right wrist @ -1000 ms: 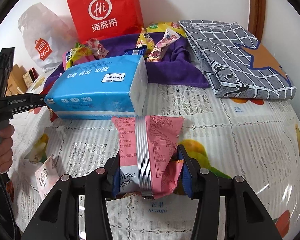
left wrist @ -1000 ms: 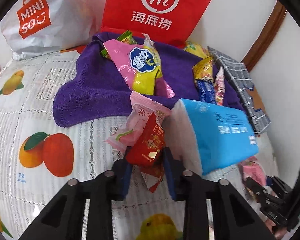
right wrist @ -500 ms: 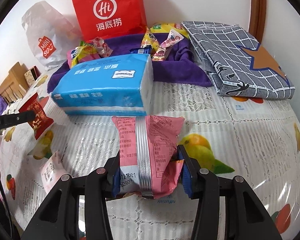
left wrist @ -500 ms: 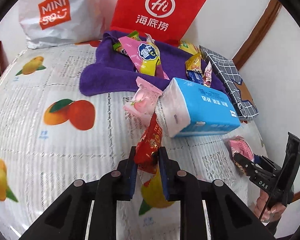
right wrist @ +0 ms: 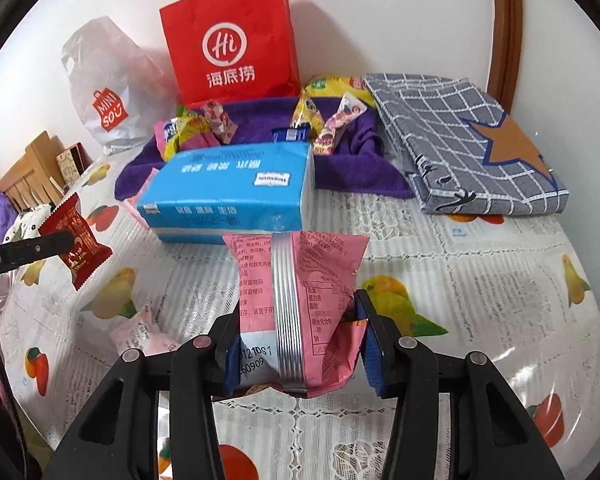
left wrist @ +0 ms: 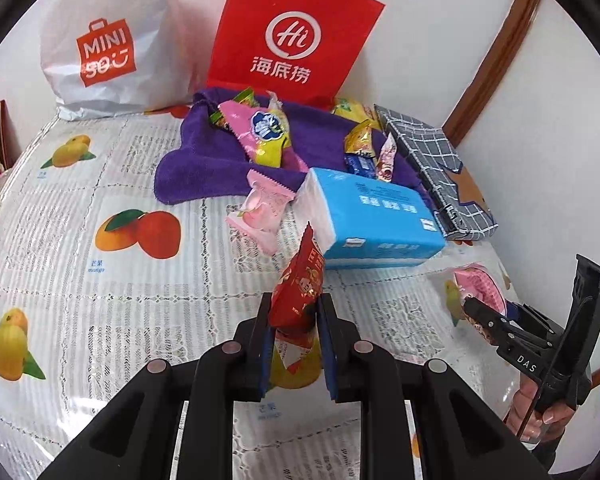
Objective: Organize snacks
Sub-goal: 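Carry the red packet and pink-and-silver bag up toward the purple towel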
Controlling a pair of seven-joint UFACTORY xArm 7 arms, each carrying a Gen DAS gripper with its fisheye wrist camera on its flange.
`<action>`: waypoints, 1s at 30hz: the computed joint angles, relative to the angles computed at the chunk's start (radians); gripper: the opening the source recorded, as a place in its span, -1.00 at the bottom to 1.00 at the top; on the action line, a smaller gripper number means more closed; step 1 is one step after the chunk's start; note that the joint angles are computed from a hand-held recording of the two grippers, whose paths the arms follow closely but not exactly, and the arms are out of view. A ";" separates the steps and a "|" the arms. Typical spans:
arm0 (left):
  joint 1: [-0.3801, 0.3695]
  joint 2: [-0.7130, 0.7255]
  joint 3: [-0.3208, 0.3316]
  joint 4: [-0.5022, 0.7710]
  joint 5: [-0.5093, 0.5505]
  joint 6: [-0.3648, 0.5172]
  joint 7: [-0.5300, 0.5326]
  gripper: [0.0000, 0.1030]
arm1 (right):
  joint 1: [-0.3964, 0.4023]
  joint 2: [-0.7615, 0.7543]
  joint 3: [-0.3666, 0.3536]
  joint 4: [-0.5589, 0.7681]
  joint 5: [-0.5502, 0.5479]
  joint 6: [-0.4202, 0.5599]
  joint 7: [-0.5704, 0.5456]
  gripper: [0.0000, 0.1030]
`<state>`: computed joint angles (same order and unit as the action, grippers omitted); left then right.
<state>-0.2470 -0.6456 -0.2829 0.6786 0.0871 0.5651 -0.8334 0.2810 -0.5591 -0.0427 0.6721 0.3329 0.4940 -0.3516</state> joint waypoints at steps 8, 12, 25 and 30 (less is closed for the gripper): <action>0.012 0.025 -0.043 0.070 0.046 0.031 -0.019 -0.62 | -0.014 -0.033 0.004 0.024 -0.020 0.008 0.029 -0.07; 0.011 0.048 -0.051 0.104 0.066 0.035 -0.022 -0.62 | -0.017 -0.023 0.004 0.059 -0.026 0.016 0.042 -0.07; 0.011 0.159 -0.053 0.247 0.120 0.058 -0.009 -0.62 | -0.013 0.046 0.007 0.194 -0.021 0.023 0.051 -0.07; 0.007 0.197 -0.034 0.295 0.127 0.065 0.003 -0.62 | -0.007 0.083 0.012 0.245 -0.010 0.027 0.040 -0.07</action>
<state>-0.2396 -0.4483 -0.3173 0.9739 0.2139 0.6297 -0.8307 0.2738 -0.4756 -0.0308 0.9175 0.3227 0.5209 -0.3113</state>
